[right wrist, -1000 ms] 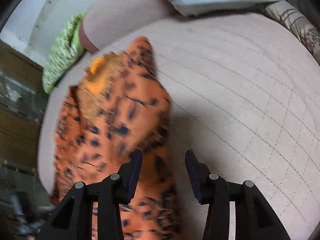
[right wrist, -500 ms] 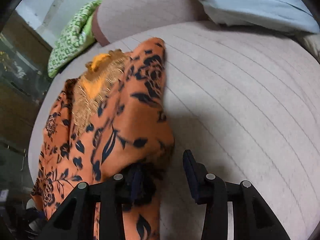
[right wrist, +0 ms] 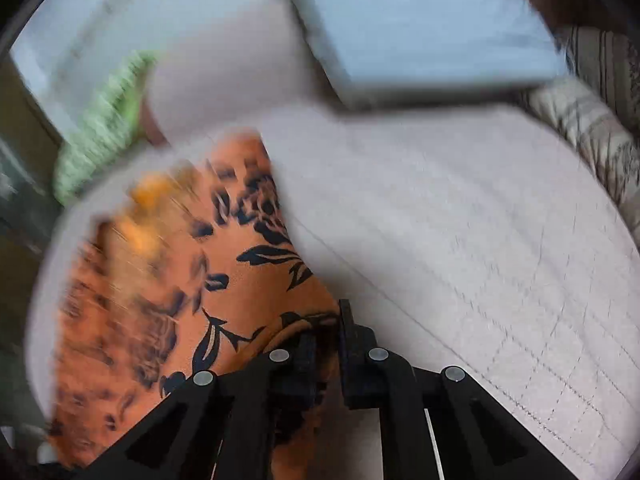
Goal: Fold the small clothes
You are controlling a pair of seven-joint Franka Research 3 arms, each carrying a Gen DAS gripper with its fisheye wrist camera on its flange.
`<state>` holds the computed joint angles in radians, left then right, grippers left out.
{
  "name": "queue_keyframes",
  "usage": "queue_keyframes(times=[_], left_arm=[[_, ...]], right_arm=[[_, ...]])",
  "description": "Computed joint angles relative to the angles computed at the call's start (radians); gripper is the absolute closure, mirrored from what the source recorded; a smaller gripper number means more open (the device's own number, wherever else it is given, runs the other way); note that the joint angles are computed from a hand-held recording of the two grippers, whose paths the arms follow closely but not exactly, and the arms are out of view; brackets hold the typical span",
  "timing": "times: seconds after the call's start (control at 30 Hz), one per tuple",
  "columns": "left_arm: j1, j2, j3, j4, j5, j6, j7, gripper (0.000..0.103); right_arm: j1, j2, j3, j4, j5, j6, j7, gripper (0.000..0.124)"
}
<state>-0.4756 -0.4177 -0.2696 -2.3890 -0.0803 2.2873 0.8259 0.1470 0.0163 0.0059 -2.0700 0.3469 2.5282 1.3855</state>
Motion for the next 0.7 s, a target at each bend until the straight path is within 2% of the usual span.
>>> queue_keyframes(times=[0.07, 0.1, 0.17, 0.27, 0.37, 0.47, 0.57, 0.7], left_arm=[[-0.010, -0.016, 0.020, -0.008, -0.033, -0.001, 0.021, 0.060], [-0.017, -0.043, 0.037, -0.029, -0.069, 0.014, 0.032, 0.060], [-0.037, -0.112, 0.075, -0.096, -0.155, 0.076, 0.053, 0.059], [-0.044, -0.204, 0.102, -0.179, -0.228, 0.142, 0.036, 0.054], [-0.013, -0.267, 0.098, -0.229, -0.220, 0.165, -0.030, 0.052], [0.000, -0.285, 0.111, -0.241, -0.197, 0.171, -0.049, 0.052], [0.025, -0.267, 0.100, -0.235, -0.150, 0.202, -0.066, 0.052], [0.047, -0.222, 0.098, -0.208, -0.079, 0.210, -0.050, 0.052]], right_arm=[[-0.004, 0.002, -0.001, -0.005, 0.060, -0.017, -0.036, 0.116], [-0.010, -0.019, -0.004, -0.014, 0.130, -0.028, -0.063, 0.116], [-0.016, -0.081, -0.016, -0.046, 0.247, -0.047, -0.090, 0.116], [-0.014, -0.214, -0.023, -0.155, 0.288, -0.018, -0.062, 0.109], [0.020, -0.373, -0.056, -0.287, 0.406, -0.055, -0.098, 0.103], [0.068, -0.501, -0.084, -0.386, 0.499, -0.131, -0.122, 0.087], [0.116, -0.573, -0.081, -0.449, 0.567, -0.217, -0.106, 0.086], [0.197, -0.607, -0.059, -0.498, 0.676, -0.284, -0.119, 0.086]])
